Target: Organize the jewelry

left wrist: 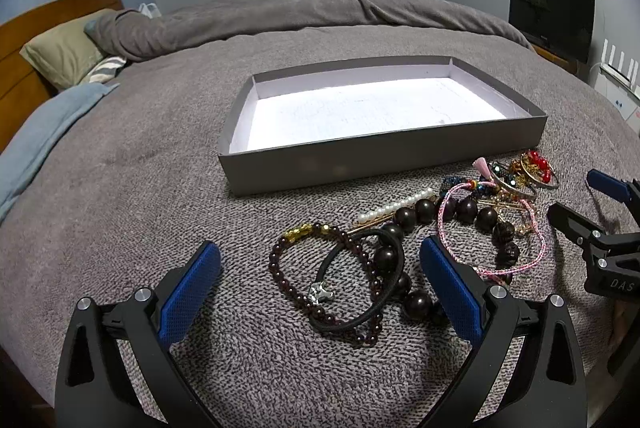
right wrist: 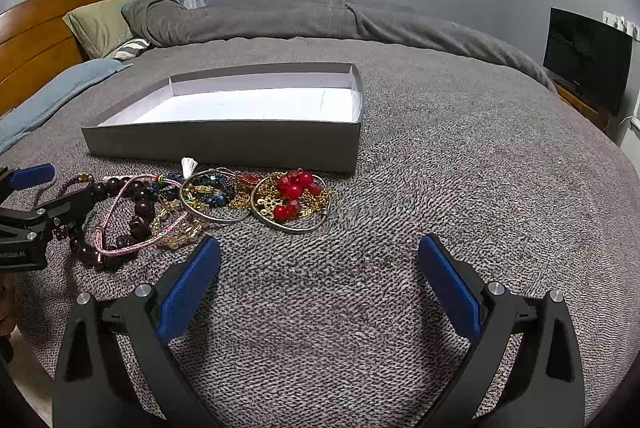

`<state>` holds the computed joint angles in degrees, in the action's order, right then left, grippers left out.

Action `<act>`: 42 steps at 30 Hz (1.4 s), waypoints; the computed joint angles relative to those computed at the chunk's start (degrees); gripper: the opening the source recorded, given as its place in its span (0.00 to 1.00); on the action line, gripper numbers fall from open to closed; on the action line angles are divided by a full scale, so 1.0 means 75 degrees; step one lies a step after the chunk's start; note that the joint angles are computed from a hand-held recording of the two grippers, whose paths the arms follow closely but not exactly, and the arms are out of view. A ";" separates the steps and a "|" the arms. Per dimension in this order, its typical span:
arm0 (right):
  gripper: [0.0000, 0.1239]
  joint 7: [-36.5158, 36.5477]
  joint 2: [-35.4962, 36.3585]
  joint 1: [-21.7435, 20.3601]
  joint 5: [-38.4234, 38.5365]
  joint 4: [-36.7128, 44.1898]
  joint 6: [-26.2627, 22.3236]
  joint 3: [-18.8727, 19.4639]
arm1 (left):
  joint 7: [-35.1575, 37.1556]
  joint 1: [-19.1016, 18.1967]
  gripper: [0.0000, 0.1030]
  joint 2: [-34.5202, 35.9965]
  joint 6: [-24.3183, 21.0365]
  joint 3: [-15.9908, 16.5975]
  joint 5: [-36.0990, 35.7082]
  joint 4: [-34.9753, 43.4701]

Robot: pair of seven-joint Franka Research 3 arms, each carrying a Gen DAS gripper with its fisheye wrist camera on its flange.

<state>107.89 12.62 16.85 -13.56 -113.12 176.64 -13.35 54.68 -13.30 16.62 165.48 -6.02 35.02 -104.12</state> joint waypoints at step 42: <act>0.11 -0.4013 0.0663 -0.1301 0.3611 0.1463 -0.1351 0.1709 | 0.1719 0.0374 0.96 -0.0125 0.1579 -0.0281 -0.0664 -0.0538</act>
